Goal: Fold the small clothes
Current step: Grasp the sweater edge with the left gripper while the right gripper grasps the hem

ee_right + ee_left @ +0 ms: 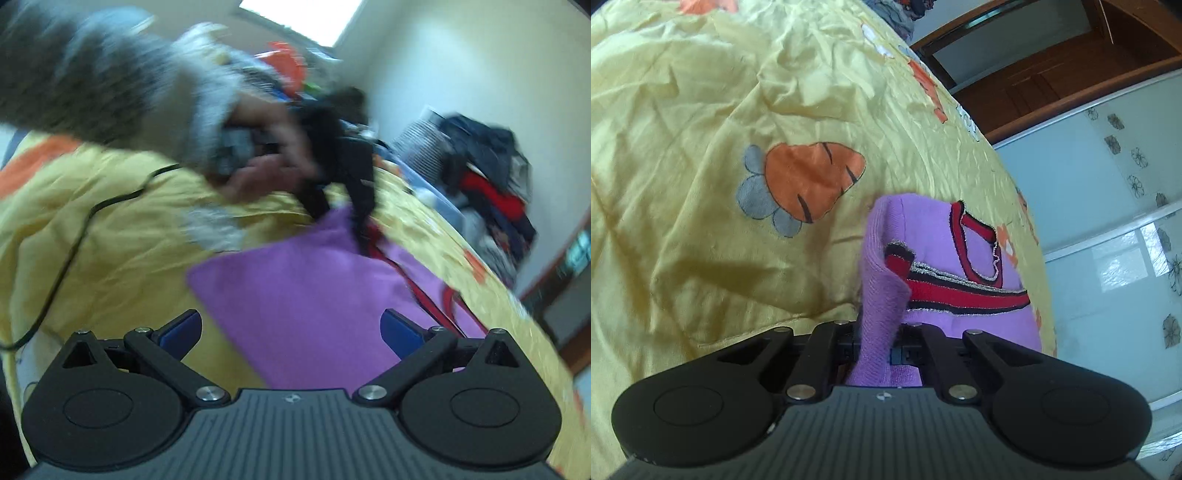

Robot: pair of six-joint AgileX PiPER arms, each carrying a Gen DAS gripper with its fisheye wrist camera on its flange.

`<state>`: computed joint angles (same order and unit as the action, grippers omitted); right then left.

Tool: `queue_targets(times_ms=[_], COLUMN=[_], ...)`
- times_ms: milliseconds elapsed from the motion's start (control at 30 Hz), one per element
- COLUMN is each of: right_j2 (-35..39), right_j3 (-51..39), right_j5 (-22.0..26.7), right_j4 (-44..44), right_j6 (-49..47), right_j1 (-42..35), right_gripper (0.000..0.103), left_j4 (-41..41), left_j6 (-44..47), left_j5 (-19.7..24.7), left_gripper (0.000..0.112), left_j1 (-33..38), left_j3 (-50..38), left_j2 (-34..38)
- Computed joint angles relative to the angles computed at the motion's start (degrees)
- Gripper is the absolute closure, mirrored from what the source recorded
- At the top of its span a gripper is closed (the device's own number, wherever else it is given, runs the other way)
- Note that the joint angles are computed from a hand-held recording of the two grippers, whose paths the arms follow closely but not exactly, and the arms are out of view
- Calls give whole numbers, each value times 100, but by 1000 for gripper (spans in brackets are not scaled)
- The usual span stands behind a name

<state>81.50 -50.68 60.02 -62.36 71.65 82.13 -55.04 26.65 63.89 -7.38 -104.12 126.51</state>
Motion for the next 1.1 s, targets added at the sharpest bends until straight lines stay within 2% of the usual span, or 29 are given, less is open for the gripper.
queue_targets(times_ms=[200, 400, 433, 467, 533, 733, 867, 900, 1000, 1100], right_j2=[858, 1112, 1148, 1140, 1358, 1092, 101, -229, -1124, -1904], right_j3=[-559, -879, -911, -911, -987, -622, -165, 60, 579, 979], right_j5=[-336, -721, -737, -815, -518, -688, -1814, -2258, -3294, -3911], right_j4=[4, 173, 142, 169, 27, -333, 75, 154, 670, 1482], right_j6=[-699, -718, -720, -698, -556, 198, 857, 1018, 1136, 756], right_j1=[-290, -881, -921, -963, -884, -849, -1486, -1733, -2470, -3133], right_gripper=[0, 1, 21, 88, 92, 93, 93, 93, 93, 93], left_j4=[-6, -164, -219, -299, -518, -678, -1361, -1556, -1994, -2037], left_j6=[26, -73, -78, -98, -154, -27, 197, 273, 350, 150], left_j5=[-66, -155, -168, -165, -168, -288, -247, -249, -213, -303], left_gripper=[106, 106, 106, 106, 106, 106, 106, 106, 106, 106], left_j1=[13, 68, 83, 116, 186, 259, 396, 426, 424, 209], left_j3=[127, 244, 272, 308, 423, 735, 1171, 1299, 1550, 1490], left_j2=[-165, -109, -98, -79, -60, -242, -476, -550, -758, -938])
